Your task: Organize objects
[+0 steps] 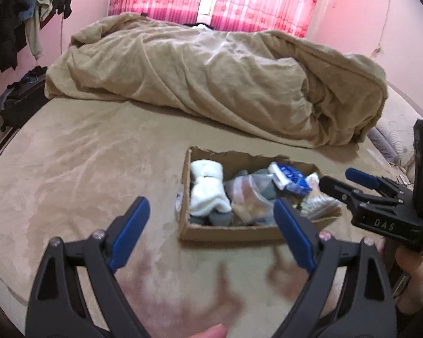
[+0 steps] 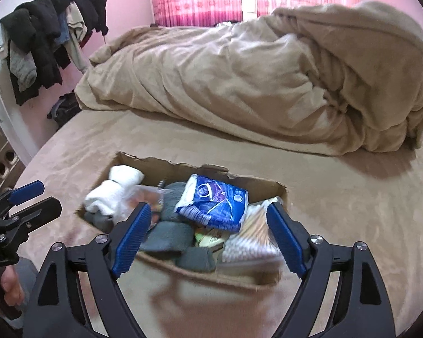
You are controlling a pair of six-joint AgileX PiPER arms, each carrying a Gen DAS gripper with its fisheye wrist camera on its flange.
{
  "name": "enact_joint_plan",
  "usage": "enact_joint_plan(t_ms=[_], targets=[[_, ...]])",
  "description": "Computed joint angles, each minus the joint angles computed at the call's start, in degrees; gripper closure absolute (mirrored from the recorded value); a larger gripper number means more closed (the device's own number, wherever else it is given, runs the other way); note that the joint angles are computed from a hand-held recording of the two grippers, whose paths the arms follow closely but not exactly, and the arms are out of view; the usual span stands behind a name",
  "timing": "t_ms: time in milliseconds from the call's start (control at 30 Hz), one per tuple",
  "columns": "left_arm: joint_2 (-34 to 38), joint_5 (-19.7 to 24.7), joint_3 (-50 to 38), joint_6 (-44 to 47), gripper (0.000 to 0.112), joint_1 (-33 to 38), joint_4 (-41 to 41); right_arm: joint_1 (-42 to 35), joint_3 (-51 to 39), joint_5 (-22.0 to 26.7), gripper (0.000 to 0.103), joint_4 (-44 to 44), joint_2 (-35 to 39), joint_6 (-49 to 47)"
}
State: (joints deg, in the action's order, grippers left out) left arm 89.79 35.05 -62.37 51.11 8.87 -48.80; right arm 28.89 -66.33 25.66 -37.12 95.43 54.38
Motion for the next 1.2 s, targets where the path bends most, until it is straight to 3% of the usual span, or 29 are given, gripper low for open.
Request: enact_joint_plan(t_ms=[233,667,800,1000,1200], targets=[[-10.68,6.34,5.81,2.31,0.021,5.34,-1.86,6.23,4.82,4.64,0.017,-3.57,-9.04,7.85],[-29.41,18.08,14.86,0.42,0.021,12.15,2.12,23.15,10.83,20.95,0.017,-10.07,-21.49,22.09],[-35.2,13.23,17.45,-6.97,0.021,7.4,10.67,28.88,12.01,26.82,0.017,-11.58,-24.12,26.53],[-39.68,16.57,19.23,-8.16,0.021,7.23,12.34,34.23,13.6,31.85,0.017,-13.26,-26.48,31.61],[-41.49,16.32,19.23,-10.98,0.021,6.14,13.73,35.09,14.6,32.42,0.017,-13.9,-27.66,32.84]])
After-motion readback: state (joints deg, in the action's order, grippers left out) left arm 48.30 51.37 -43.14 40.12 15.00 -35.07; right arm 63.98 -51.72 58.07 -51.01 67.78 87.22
